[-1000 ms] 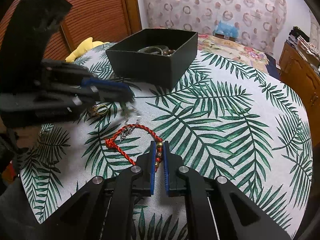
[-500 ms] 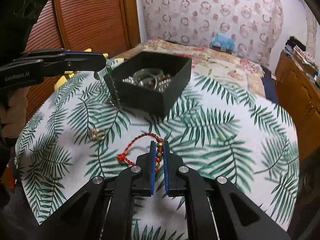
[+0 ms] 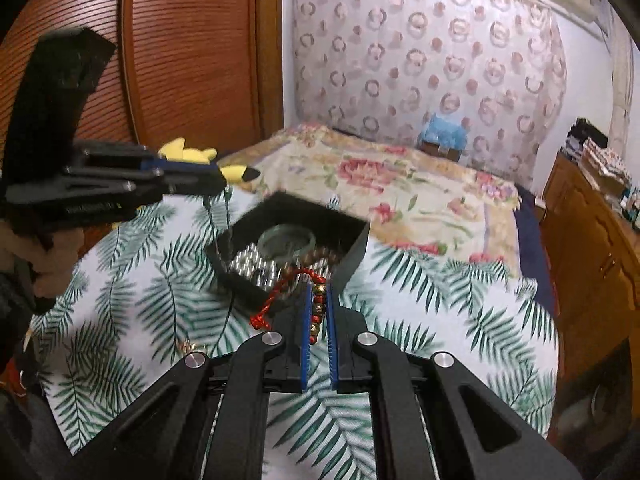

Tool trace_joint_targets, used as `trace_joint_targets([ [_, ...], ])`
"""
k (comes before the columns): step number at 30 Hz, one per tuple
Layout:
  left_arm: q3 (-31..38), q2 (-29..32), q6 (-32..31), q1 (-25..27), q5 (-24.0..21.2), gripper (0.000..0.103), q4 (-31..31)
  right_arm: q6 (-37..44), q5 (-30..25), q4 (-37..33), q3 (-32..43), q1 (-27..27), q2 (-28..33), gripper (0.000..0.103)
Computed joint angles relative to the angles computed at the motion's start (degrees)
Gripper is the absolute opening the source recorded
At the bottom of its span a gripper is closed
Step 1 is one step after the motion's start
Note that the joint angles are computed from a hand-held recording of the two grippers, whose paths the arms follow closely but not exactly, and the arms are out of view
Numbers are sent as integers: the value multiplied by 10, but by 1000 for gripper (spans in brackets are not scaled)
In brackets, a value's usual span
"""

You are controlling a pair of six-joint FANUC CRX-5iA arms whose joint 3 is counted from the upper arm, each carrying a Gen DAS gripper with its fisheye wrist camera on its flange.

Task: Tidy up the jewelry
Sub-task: 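Lift the red cord and pearl strand with both tools and carry them over the black box, then lower both held pieces into the black box and open both tools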

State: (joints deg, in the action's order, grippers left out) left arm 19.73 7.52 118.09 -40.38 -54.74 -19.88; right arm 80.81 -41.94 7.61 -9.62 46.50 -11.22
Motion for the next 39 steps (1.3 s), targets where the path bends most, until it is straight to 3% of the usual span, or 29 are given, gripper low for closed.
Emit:
trace_joint_targets([
  [22,14,30,6,42,-2,11,26,60,13,-52,109,-43,104,8],
  [31,-4,17,42,38,-16,45,6,77,-1,-86,138,-49,137,8],
  [33,-11,10,58,36,-19,61,-4,81,-3,-91,144,-48,144,8],
  [37,-23,-3,88,33,-37,75,-26,92,-10,-111,157,-49,155,8],
  [39,-28,-9,99,32,-46,76,-34,97,-15,-122,166,-48,162,8],
])
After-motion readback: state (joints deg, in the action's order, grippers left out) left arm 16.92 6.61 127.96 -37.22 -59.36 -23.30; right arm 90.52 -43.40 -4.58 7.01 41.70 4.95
